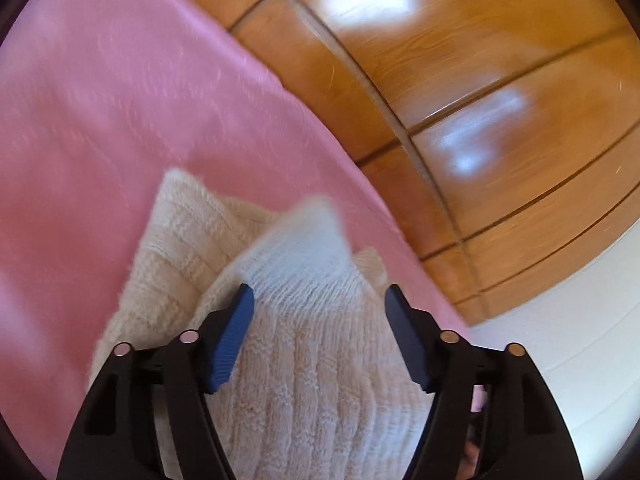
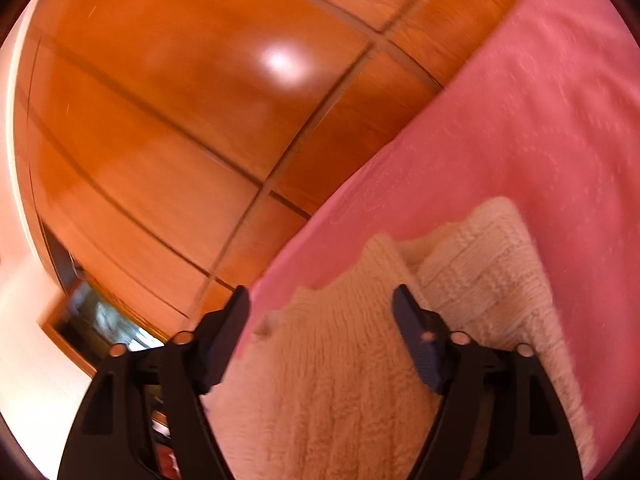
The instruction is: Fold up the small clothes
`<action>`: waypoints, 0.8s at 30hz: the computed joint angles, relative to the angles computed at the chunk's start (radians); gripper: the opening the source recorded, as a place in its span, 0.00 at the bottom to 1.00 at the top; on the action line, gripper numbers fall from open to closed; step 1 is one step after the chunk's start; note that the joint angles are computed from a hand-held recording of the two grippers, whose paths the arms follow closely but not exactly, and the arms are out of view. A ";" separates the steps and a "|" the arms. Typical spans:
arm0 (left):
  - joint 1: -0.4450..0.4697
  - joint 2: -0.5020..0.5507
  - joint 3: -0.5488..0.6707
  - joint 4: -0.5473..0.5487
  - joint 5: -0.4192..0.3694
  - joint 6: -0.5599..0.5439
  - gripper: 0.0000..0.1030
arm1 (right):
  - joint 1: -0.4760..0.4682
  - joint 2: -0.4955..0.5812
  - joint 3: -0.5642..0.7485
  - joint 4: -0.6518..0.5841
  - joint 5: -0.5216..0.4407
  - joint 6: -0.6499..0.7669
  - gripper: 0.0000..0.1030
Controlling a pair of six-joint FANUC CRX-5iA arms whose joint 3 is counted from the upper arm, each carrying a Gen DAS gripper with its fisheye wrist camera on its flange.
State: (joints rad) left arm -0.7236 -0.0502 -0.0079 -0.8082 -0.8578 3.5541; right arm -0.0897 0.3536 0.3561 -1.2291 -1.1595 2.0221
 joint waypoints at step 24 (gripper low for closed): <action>0.075 0.369 0.425 0.208 -0.408 -0.709 0.72 | 0.526 -0.048 -0.128 1.214 0.317 -0.410 0.58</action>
State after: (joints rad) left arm -0.6483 0.3185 0.4173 -0.6006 -1.2661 2.8451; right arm 0.4361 0.3060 0.2280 -0.0152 -0.8429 1.6126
